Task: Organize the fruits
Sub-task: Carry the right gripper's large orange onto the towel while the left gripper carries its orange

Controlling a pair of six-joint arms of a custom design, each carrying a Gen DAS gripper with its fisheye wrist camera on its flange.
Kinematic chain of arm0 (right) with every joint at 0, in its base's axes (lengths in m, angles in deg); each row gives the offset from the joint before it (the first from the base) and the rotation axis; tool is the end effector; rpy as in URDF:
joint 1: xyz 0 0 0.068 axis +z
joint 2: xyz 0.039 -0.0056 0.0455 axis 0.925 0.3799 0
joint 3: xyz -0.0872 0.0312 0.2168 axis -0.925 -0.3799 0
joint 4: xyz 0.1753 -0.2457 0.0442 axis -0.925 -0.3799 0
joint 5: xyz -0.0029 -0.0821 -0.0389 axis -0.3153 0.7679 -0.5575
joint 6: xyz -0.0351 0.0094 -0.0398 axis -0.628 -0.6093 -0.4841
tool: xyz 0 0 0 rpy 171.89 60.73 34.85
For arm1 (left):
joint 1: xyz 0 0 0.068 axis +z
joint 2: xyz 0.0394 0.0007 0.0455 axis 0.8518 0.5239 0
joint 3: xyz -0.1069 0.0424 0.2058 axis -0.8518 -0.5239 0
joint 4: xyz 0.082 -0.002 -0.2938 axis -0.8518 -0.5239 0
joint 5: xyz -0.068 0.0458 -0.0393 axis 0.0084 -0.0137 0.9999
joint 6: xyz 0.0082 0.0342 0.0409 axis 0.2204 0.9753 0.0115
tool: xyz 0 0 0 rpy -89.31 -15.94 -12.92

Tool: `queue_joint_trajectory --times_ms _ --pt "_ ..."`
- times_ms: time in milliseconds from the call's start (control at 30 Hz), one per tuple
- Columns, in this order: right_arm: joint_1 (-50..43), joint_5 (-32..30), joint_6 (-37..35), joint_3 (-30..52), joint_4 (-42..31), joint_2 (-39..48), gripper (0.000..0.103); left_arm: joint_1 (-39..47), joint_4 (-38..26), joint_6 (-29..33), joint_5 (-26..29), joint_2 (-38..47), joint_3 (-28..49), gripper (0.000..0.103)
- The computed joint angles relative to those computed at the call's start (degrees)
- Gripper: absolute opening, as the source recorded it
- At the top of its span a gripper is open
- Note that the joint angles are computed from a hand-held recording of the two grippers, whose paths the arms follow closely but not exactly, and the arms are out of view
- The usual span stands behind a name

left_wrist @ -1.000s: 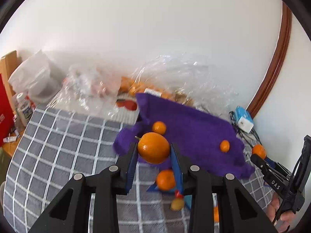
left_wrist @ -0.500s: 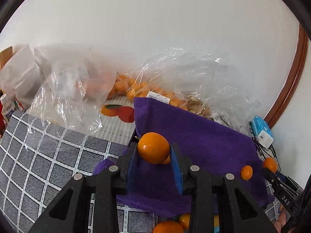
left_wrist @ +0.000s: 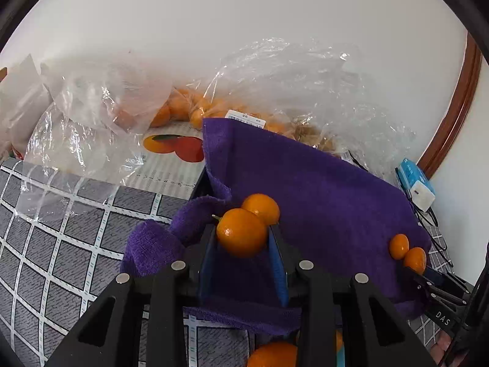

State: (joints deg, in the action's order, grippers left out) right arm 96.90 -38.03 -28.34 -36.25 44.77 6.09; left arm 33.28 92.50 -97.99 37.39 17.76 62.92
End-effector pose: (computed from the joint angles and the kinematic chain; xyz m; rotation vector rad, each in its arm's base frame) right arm 0.2600 0.1341 0.0832 0.0592 2.4553 0.0661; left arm 0.2866 -0.1297 0.0871 -0.0499 2.3371 -0.2960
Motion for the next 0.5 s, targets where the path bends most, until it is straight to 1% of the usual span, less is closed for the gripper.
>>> queue_joint_trajectory --times_ms 167,267,367,433,500 --pt "0.03 0.25 0.27 1.29 -0.31 2.54 0.04 -2.62 -0.17 1.34 -5.66 1.76 0.79 0.032" --pt "0.12 0.78 0.38 1.31 -0.54 2.45 0.04 -3.05 -0.31 1.68 -6.27 2.19 1.1 0.032" --pt "0.3 1.32 0.31 1.65 -0.72 2.88 0.043 -3.13 -0.08 1.96 -6.68 2.32 1.09 0.032" --pt "0.26 1.31 0.02 1.21 -0.06 2.53 0.053 -3.4 -0.07 2.33 -7.49 2.17 0.91 0.032" --pt "0.1 0.82 0.0 0.44 0.55 1.6 0.058 -3.91 -0.05 2.67 -8.44 2.49 1.08 0.032"
